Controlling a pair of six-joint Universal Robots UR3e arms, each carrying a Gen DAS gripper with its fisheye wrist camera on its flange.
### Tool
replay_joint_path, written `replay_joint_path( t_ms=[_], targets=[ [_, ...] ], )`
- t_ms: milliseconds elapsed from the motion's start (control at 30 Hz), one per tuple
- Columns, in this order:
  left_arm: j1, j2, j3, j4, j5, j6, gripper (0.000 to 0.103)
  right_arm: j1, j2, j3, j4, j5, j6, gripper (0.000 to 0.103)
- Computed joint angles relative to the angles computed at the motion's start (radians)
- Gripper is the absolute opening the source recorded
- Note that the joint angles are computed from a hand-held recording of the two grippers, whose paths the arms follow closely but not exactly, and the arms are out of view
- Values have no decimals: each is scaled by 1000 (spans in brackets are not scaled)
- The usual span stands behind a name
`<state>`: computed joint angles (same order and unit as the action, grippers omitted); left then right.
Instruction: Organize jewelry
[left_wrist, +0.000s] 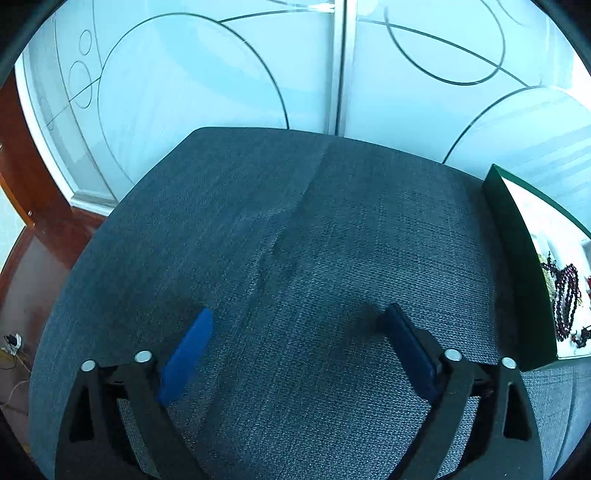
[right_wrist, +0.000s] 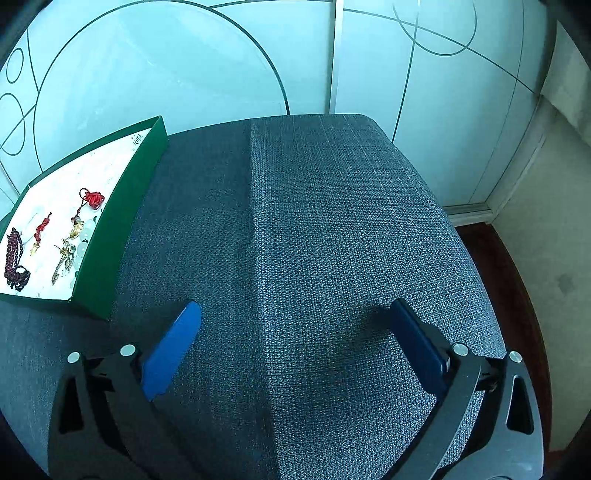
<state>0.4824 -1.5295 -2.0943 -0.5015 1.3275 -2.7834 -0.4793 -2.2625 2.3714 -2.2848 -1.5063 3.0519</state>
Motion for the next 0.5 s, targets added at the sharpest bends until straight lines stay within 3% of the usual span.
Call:
replay_joint_path(
  t_ms=[500],
  targets=[
    [29, 17, -5, -28, -35, 48, 99, 1, 5, -5, 2, 1, 4, 101]
  ],
)
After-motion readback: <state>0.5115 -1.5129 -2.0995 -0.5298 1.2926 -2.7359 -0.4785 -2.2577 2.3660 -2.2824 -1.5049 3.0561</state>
